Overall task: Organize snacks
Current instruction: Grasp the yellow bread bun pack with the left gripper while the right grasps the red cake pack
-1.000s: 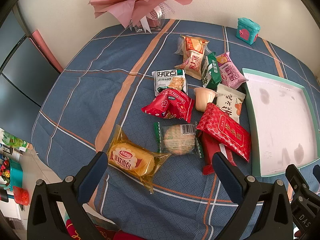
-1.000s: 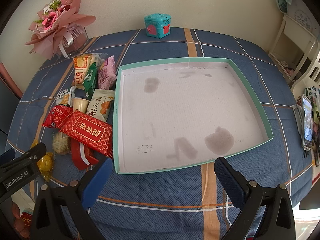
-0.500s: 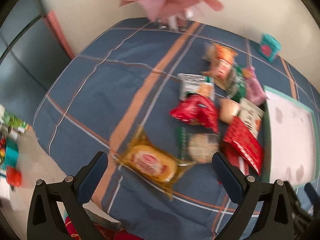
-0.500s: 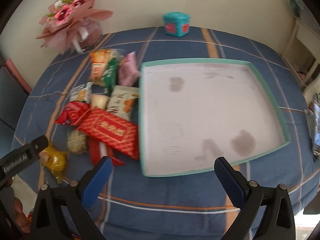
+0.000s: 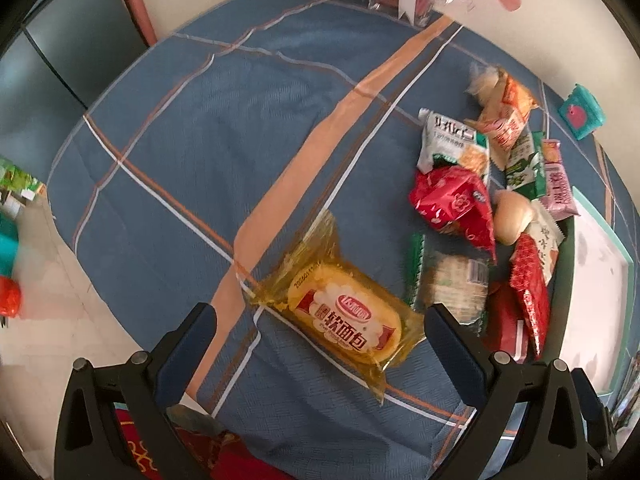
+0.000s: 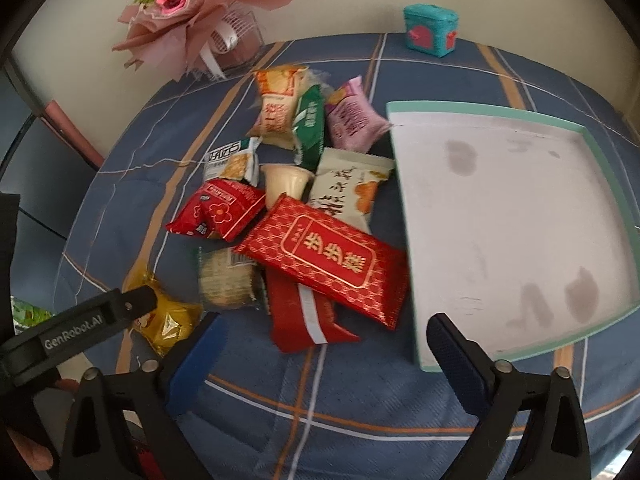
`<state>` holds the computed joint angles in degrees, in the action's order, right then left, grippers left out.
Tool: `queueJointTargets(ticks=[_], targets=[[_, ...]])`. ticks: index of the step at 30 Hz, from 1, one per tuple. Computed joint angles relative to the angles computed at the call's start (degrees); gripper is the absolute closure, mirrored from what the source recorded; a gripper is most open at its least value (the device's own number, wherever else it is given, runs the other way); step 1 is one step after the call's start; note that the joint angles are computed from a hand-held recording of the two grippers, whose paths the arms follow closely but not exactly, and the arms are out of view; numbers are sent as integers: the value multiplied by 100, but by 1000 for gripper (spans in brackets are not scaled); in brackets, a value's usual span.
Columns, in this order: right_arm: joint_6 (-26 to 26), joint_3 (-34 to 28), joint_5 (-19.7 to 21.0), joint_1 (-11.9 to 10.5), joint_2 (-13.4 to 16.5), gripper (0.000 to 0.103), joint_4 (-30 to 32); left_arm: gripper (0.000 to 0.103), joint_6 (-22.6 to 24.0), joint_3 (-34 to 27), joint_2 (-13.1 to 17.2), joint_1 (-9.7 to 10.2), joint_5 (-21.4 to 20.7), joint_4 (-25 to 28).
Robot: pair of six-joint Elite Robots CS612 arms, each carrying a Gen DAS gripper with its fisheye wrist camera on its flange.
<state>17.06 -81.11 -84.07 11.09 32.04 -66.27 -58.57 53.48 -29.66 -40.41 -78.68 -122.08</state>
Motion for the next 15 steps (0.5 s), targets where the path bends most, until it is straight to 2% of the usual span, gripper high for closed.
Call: queueJointTargets(ticks=[6,12,14,15], targets=[[-181,190,51,28,-51,31,97,3,-7,-147,113,57,-354,102],[-350,374,-20,79,-84,43,118,13,-37,-276,251,141,-733,37],[-408,423,-76,96,-88,46,96,18,-28,-346,306,161,-823,59],[-423,448,-96,103,-94,49,104,24,-23,-386,335,170,-852,74]])
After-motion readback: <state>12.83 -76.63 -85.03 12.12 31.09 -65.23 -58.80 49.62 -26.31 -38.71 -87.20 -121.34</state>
